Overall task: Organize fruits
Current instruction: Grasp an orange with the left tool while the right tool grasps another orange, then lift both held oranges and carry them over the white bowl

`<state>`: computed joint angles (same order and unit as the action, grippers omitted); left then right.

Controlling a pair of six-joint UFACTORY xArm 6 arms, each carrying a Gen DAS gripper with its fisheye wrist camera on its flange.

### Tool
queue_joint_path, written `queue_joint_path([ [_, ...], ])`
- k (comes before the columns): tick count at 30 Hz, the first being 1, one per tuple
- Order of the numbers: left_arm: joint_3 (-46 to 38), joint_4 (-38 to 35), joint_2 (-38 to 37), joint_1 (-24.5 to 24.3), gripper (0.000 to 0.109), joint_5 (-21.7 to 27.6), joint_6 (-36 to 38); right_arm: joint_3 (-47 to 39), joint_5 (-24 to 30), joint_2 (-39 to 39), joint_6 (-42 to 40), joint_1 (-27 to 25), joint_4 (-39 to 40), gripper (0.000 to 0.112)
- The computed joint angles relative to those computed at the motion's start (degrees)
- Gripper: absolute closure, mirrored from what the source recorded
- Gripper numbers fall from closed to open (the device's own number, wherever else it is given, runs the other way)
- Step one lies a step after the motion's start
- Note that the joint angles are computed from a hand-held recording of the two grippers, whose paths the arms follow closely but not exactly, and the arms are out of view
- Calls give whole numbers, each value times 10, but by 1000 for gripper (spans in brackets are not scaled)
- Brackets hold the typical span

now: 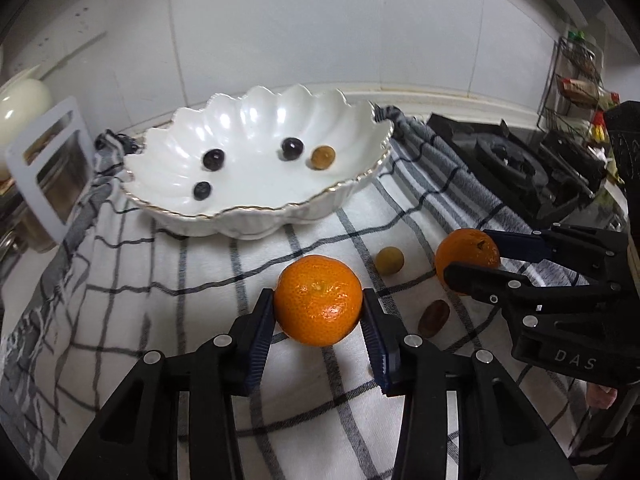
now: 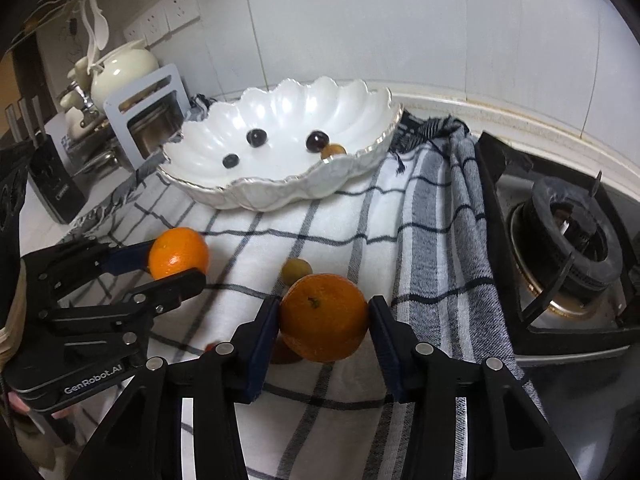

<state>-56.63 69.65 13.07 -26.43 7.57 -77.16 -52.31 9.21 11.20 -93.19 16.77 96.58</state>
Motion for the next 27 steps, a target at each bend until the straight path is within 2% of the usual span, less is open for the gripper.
queue_joint_path([
  [8,27,120,-58,-6,67,38,-147,11,-1,-39,-58,9,51,65],
  [20,41,164,-121,-12,67,77,-196,2,9,-79,-113,10,98,65],
  [27,26,174,-129,-12,67,92,-202,-21,10,-85,-140,9,119,65],
])
